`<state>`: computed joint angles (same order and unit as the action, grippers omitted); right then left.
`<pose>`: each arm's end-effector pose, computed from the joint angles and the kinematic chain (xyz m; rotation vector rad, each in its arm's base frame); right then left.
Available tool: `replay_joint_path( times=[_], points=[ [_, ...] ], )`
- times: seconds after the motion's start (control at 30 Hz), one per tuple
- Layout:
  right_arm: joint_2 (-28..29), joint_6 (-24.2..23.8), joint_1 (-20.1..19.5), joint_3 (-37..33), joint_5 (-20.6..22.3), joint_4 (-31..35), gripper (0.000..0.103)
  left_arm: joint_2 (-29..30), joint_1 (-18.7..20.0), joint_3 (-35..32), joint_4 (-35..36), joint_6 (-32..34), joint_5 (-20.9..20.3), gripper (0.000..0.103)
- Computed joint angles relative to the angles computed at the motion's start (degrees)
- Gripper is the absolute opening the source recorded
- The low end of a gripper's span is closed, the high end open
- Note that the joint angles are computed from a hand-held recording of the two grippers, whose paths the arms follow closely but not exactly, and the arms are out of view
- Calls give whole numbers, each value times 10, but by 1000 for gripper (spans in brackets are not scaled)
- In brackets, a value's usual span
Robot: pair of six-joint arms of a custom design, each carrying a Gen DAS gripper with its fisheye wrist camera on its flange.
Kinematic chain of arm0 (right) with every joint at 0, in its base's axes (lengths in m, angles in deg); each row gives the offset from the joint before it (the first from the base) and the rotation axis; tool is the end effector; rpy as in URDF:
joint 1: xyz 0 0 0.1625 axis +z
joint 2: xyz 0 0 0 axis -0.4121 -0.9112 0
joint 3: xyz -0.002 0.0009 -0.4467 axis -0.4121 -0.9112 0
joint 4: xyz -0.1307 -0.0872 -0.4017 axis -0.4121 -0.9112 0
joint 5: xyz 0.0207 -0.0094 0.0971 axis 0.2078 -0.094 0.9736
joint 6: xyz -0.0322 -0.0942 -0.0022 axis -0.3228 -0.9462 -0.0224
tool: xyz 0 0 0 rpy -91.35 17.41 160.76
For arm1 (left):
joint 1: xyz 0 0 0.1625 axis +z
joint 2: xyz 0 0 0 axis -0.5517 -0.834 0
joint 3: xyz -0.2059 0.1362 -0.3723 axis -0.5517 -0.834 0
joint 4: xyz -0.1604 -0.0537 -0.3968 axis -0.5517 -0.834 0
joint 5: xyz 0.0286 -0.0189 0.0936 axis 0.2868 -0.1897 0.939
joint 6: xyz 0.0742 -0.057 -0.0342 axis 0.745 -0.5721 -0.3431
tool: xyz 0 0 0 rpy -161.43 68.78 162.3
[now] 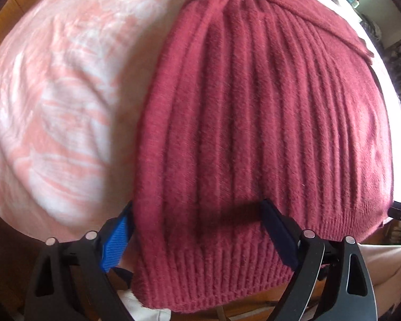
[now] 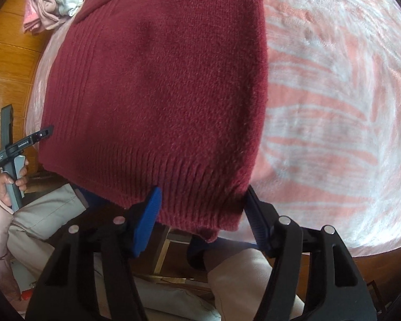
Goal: Fold small clothes
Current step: 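Move both tools to the ribbed hem of the sweater, then grasp the hem with both tools and fold it up toward the collar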
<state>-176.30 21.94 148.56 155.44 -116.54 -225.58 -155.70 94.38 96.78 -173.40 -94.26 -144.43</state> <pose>0.2657 -0.2168 0.1532 -0.3906 -2.7216 0.1664 -0.0280 -0.4322 0.3769 0.5288 2.4643 0.1273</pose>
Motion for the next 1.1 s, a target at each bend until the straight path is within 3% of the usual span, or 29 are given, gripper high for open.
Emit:
replay_joint_path(
  times=[0.13, 0.2, 0.27, 0.3, 0.37, 0.43, 0.77, 0.97, 1.1],
  points=[
    [2, -9, -8, 1, 1, 5, 57, -4, -7, 14, 1, 3, 3, 89],
    [0, -13, -3, -5, -2, 16, 45, -9, -7, 15, -2, -3, 1, 76],
    [0, -26, -3, -1, 4, 2, 24, -14, -4, 18, -12, 3, -2, 53],
    [-10, -35, -5, 3, 7, 2, 18, -14, 2, 14, -14, 9, -7, 47],
    [-7, -46, -3, -4, 4, 7, 12, -16, 1, 9, -11, 4, -14, 30],
    [-13, -51, -4, -6, 6, 4, 11, -15, 0, 2, -7, 5, -25, 20],
    [-84, -88, 1, -20, -17, -62, 9, -2, -17, -53, -60, 7, -114, 17],
    [-102, -110, -35, -55, -31, -65, 9, 41, -15, -101, -117, 15, -117, 17],
    [-78, -126, -66, -81, -38, -78, 8, 93, -21, -119, -177, 12, -119, 17]
  ],
)
